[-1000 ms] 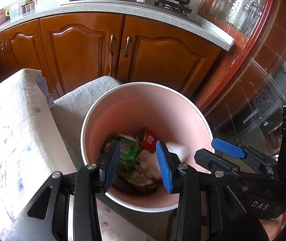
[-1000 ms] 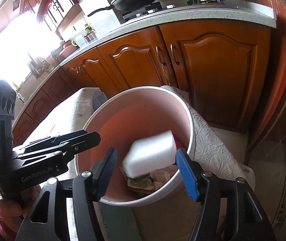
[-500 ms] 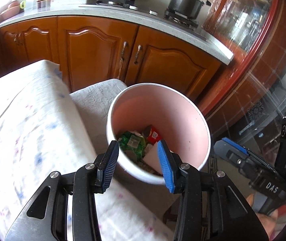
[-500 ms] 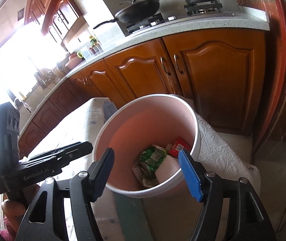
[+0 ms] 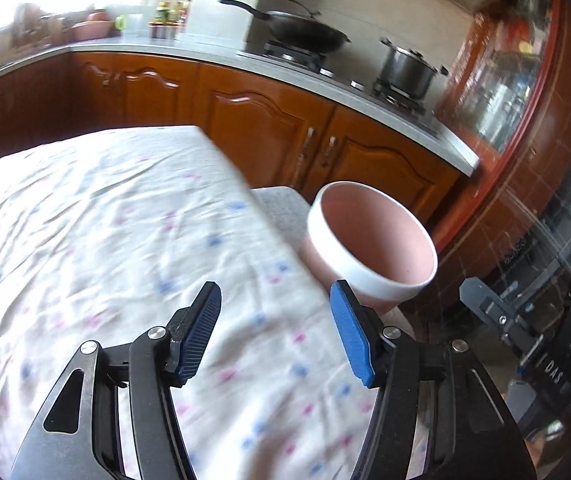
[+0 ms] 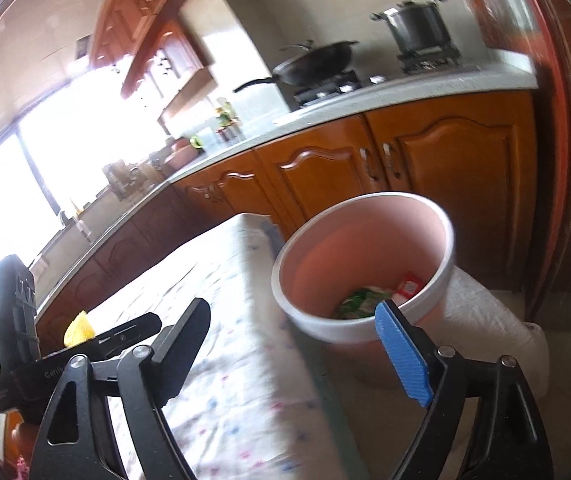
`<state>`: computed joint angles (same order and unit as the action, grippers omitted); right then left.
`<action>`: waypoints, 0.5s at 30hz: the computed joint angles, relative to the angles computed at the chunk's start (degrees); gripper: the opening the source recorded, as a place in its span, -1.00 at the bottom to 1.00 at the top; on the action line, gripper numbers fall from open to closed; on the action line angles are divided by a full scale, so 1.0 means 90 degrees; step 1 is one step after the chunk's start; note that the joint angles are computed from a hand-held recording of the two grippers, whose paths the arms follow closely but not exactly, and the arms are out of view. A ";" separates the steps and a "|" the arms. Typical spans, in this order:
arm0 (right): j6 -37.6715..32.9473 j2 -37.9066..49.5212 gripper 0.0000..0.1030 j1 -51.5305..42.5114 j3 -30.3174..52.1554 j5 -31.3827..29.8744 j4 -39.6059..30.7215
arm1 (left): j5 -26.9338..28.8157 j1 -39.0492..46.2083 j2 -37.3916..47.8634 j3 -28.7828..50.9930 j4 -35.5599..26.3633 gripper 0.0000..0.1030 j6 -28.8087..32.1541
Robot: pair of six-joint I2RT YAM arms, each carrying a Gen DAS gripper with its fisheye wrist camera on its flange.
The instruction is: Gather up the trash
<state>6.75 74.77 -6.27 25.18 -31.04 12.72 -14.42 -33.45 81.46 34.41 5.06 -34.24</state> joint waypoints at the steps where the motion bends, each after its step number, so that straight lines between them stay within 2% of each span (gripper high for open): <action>1: 0.0071 -0.0199 0.70 0.0223 -0.0210 0.0182 0.0162 | -0.0123 -0.0027 -0.0259 -0.0248 0.0017 0.14 -0.0072; 3: 0.0197 -0.0564 0.72 0.0626 -0.0573 0.0489 0.0472 | -0.0326 -0.0075 -0.0710 -0.0664 0.0054 0.21 -0.0150; 7: 0.0447 -0.1163 0.87 0.1537 -0.1277 0.1377 0.1222 | -0.0849 -0.0319 -0.1501 -0.1455 0.0166 0.38 -0.0400; 15: 0.0602 -0.1175 0.93 0.2728 -0.1929 0.2505 0.2158 | -0.1319 -0.0598 -0.2373 -0.2407 0.0185 0.41 -0.0804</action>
<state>12.17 64.20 18.28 7.82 -8.49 32.14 -26.29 -38.84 60.10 12.74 6.72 -41.47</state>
